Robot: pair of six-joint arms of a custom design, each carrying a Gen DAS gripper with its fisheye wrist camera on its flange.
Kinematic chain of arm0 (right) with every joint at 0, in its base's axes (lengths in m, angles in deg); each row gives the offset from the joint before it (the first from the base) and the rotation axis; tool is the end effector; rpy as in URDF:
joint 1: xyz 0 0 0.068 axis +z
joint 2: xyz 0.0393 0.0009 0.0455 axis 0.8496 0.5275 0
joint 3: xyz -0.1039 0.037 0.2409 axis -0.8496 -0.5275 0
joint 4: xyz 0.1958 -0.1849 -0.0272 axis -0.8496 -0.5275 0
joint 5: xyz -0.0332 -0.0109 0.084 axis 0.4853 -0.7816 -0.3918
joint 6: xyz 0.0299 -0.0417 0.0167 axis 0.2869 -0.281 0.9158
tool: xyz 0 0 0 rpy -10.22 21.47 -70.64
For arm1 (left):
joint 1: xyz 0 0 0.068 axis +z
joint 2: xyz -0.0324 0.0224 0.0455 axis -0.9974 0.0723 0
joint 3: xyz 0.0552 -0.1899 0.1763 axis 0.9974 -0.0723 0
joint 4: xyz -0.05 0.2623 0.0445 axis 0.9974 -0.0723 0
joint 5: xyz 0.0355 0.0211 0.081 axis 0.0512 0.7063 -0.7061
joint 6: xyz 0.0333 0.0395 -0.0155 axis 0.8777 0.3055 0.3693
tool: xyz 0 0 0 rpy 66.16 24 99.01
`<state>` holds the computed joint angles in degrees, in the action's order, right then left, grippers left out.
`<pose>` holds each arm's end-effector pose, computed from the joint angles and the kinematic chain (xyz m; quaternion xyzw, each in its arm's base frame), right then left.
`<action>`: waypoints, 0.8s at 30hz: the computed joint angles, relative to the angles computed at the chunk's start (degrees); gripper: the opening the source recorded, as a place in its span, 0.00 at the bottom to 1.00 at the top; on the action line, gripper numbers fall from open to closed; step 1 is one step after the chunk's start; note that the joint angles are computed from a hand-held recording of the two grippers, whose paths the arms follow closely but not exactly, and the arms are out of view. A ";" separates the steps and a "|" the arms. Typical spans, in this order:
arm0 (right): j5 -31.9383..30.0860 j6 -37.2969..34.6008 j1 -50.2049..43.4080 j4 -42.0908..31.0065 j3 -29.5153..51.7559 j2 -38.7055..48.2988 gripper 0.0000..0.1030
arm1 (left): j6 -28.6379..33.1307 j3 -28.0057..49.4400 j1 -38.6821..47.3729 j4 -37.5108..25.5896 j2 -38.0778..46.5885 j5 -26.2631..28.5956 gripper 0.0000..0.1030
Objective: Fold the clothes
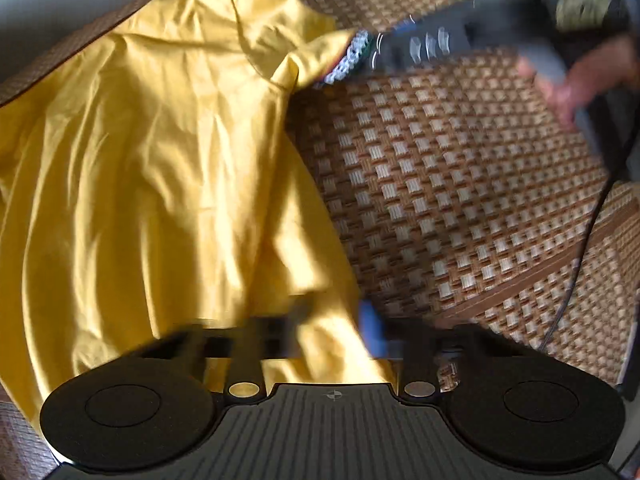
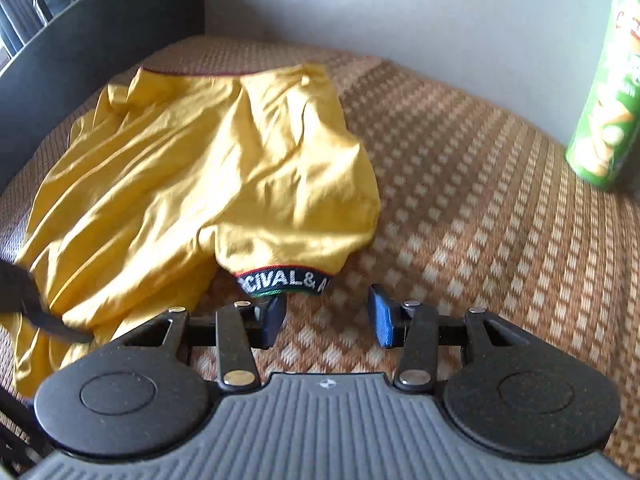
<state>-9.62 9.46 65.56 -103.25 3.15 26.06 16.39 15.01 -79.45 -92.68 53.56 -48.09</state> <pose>0.3290 0.0520 0.1482 -0.1146 0.9496 0.1385 0.2570 0.2874 0.0258 0.1326 0.2896 0.9522 -0.0707 0.0666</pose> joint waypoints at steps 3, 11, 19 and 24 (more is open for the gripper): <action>-2.94 3.93 -1.29 2.43 -0.13 -1.99 0.08 | -0.48 2.28 2.28 -2.97 0.03 2.04 0.00; -9.18 6.05 -6.17 -2.59 2.68 -11.49 0.04 | 11.75 9.45 10.13 -19.23 -4.75 12.65 0.00; -5.67 6.28 -8.04 -7.45 6.40 -15.62 0.03 | 26.63 14.08 13.18 -32.97 -1.41 15.40 0.10; 7.75 8.77 -7.92 -16.49 9.05 -7.54 0.11 | 20.25 6.14 9.92 -27.36 -1.21 10.17 0.43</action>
<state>-1.87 18.23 57.64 -119.73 12.20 18.52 36.64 21.15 -69.53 -120.04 52.36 -37.93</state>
